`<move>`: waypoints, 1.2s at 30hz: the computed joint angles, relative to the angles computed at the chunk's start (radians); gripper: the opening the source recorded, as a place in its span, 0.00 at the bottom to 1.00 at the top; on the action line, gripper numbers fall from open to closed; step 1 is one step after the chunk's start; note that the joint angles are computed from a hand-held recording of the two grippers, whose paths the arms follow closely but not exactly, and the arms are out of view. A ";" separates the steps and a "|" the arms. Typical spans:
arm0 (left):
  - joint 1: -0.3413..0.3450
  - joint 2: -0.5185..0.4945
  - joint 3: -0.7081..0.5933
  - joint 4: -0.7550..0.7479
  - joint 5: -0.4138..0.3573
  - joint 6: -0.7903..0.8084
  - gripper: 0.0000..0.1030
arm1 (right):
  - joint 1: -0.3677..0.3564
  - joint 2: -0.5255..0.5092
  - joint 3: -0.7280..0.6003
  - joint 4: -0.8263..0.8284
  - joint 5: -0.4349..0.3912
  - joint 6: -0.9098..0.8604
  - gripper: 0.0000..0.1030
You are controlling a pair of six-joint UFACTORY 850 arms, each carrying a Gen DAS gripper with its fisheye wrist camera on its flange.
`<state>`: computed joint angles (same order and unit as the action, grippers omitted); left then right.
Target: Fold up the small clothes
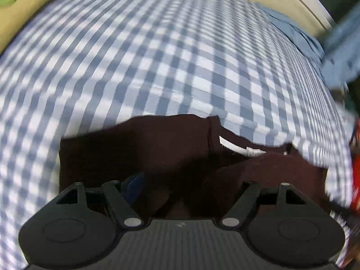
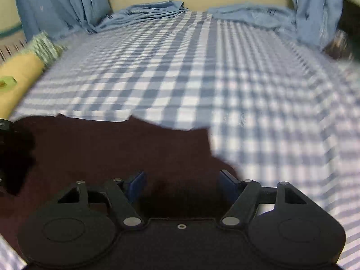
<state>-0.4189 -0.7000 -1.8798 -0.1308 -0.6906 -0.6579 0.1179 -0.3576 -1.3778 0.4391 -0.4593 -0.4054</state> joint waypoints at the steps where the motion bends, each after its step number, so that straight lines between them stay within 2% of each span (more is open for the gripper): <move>1: -0.002 0.019 0.027 0.027 0.036 -0.069 0.75 | 0.000 -0.002 0.014 0.062 -0.004 -0.028 0.68; 3: -0.012 0.101 0.144 0.201 0.195 -0.279 0.75 | 0.007 -0.021 0.027 0.066 -0.011 0.018 0.66; 4: -0.012 0.134 0.185 0.305 0.245 -0.383 0.75 | 0.013 -0.030 0.031 0.033 -0.005 0.052 0.66; 5: -0.012 0.157 0.202 0.410 0.255 -0.462 0.75 | 0.019 -0.034 0.040 0.012 0.011 0.064 0.66; 7: -0.024 0.192 0.208 0.619 0.201 -0.538 0.76 | 0.029 -0.031 0.062 -0.003 0.054 0.052 0.67; 10: -0.081 0.257 0.263 0.933 0.160 -0.658 0.79 | 0.034 -0.041 0.050 -0.022 0.058 0.060 0.67; 13: -0.171 0.369 0.425 1.247 0.272 -0.784 0.85 | 0.027 -0.050 0.039 -0.006 0.043 0.032 0.67; 15: -0.250 0.409 0.513 1.445 0.304 -0.887 0.92 | 0.020 -0.050 0.042 0.033 0.045 0.004 0.67; 16: -0.283 0.418 0.546 1.497 0.327 -0.902 0.93 | 0.019 -0.049 0.047 0.050 0.051 -0.008 0.67; 18: -0.347 0.411 0.584 1.525 0.345 -0.891 0.93 | 0.015 -0.040 0.066 0.084 0.069 -0.043 0.69; 19: -0.367 0.393 0.584 1.487 0.372 -0.840 0.92 | 0.014 -0.037 0.071 0.091 0.074 -0.052 0.70; 21: -0.382 0.352 0.577 1.322 0.448 -0.642 0.90 | 0.020 -0.029 0.086 0.083 0.091 -0.054 0.71; 24: -0.380 0.281 0.530 1.035 0.467 -0.338 0.89 | 0.026 -0.028 0.088 0.063 0.098 -0.029 0.72; 25: -0.367 0.254 0.506 0.968 0.456 -0.286 0.89 | 0.026 -0.028 0.089 0.066 0.099 -0.029 0.72; 27: -0.343 0.208 0.433 0.947 0.326 -0.307 0.86 | 0.030 -0.028 0.094 0.081 0.108 -0.038 0.72; 29: -0.296 0.202 0.398 1.074 0.201 -0.485 0.78 | 0.025 -0.026 0.099 0.118 0.110 -0.068 0.72; 30: -0.273 0.210 0.393 1.159 0.132 -0.590 0.78 | 0.021 -0.025 0.101 0.136 0.107 -0.088 0.72; 32: -0.245 0.222 0.399 1.337 -0.060 -0.795 0.87 | 0.014 -0.020 0.109 0.181 0.106 -0.131 0.72; 33: -0.237 0.234 0.418 1.400 -0.132 -0.854 0.88 | 0.011 -0.018 0.114 0.207 0.108 -0.152 0.73; 34: -0.225 0.254 0.445 1.436 -0.180 -0.876 0.88 | 0.009 -0.015 0.120 0.232 0.112 -0.173 0.73; 36: -0.206 0.289 0.479 1.444 -0.204 -0.887 0.88 | 0.004 -0.008 0.134 0.287 0.119 -0.228 0.73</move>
<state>-0.6251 -0.4112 -1.4004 1.3133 -0.8947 -1.5448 0.1216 -0.3651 -1.2435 0.7264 -0.3406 -0.6330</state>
